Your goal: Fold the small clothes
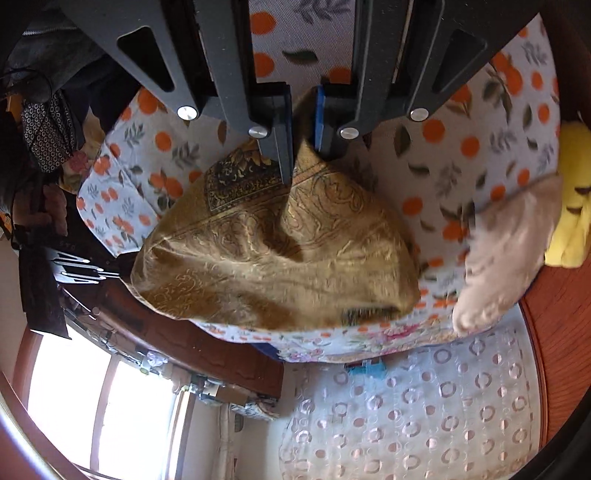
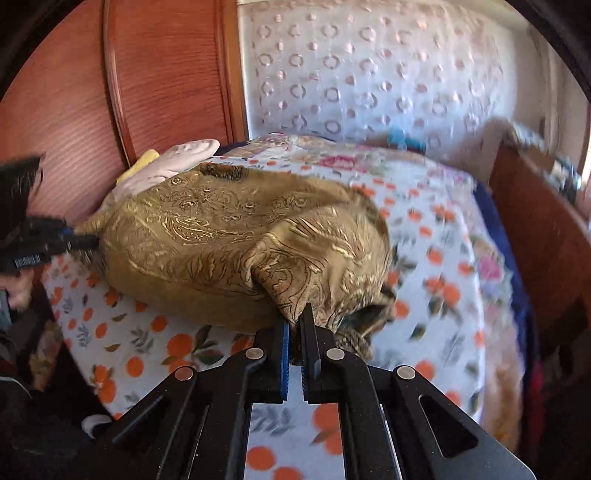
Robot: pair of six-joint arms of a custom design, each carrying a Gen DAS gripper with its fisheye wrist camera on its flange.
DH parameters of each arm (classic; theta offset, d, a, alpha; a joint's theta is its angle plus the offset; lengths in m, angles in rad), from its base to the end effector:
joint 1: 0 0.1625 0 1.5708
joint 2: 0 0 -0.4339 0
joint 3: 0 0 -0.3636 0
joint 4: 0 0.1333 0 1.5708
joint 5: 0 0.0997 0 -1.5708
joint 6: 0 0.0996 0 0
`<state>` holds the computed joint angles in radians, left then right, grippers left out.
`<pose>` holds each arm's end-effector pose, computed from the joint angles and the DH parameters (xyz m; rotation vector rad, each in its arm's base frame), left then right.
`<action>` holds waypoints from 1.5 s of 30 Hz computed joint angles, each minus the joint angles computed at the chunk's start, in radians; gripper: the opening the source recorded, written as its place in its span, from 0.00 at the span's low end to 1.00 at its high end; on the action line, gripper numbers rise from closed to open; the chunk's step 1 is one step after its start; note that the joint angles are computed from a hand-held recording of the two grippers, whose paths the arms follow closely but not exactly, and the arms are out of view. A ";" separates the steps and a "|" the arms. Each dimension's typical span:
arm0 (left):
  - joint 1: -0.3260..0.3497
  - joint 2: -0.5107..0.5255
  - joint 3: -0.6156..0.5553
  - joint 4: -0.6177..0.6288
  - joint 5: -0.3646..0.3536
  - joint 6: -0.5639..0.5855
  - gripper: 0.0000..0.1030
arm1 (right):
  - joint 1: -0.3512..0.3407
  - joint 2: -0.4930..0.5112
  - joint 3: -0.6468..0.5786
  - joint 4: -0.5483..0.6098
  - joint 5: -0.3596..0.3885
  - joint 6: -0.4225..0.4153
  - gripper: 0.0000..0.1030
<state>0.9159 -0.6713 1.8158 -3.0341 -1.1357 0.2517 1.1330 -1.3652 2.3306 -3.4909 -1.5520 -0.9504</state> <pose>-0.2344 -0.5930 0.0468 1.1073 2.4945 -0.5503 -0.0617 -0.4507 0.3121 0.6126 -2.2921 0.9575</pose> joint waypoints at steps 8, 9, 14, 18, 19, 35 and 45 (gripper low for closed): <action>0.000 -0.052 0.105 -0.118 0.045 -0.023 0.75 | -0.079 -0.051 -0.028 0.158 0.094 0.163 0.45; -0.002 -0.059 0.113 -0.139 0.053 -0.026 0.76 | -0.094 -0.058 -0.016 0.153 0.122 0.181 0.58; -0.019 -0.043 0.081 -0.177 0.063 -0.020 0.76 | -0.115 -0.046 0.029 0.106 0.135 0.266 0.68; -0.028 0.025 -0.015 -0.141 0.021 -0.024 0.76 | -0.092 -0.003 -0.003 0.084 0.128 0.389 0.70; -0.030 0.040 -0.035 -0.134 0.013 -0.021 0.76 | -0.090 0.001 -0.015 0.088 0.139 0.428 0.70; -0.004 0.134 -0.067 -0.081 0.032 -0.054 0.76 | 0.071 0.162 -0.239 0.118 -0.059 0.572 0.13; 0.030 -0.055 0.118 -0.200 0.075 -0.138 0.76 | 0.301 0.235 -0.344 0.250 0.038 0.350 0.07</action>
